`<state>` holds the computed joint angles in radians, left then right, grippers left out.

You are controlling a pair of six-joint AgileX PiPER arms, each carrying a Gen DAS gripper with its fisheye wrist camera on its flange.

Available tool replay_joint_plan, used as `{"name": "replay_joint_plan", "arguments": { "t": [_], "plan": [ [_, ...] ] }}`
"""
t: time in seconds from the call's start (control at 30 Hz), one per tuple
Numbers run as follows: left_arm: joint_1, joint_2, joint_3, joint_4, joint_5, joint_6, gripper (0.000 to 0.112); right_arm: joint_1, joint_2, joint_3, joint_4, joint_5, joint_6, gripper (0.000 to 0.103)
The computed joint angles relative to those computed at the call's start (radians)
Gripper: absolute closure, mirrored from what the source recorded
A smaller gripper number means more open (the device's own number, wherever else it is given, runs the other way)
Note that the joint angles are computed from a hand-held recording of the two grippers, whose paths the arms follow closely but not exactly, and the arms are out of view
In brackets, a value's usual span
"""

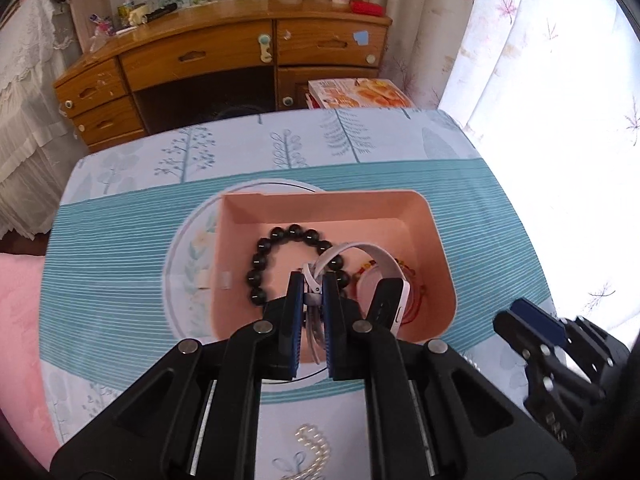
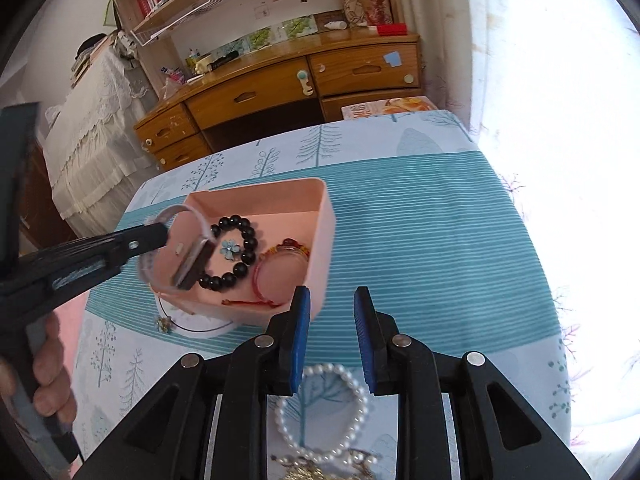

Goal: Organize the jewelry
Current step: 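Lower the pink smartwatch into the pink box and open the left tool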

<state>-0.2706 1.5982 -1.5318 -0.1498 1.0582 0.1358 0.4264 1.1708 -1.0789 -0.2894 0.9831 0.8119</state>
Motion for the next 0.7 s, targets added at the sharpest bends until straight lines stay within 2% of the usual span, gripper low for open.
{"name": "replay_joint_plan", "arguments": {
  "t": [0.13,0.2,0.33,0.7],
  "plan": [
    [-0.061,0.057,-0.006,0.012,-0.028,-0.037,0.104,0.050,-0.066,0.034,-0.044,0.039,0.049,0.081],
    [-0.060,0.074,-0.013,-0.017,-0.027,-0.038,0.098,0.065,-0.082,0.046,-0.059,0.049,0.060,0.081],
    [-0.044,0.082,-0.020,-0.048,-0.019,-0.033,0.097,0.097,-0.111,0.060,-0.086,0.075,0.087,0.080],
    [0.071,-0.064,0.032,-0.071,0.055,0.054,0.097,0.220,-0.170,0.053,-0.155,0.167,0.177,0.080]
  ]
}}
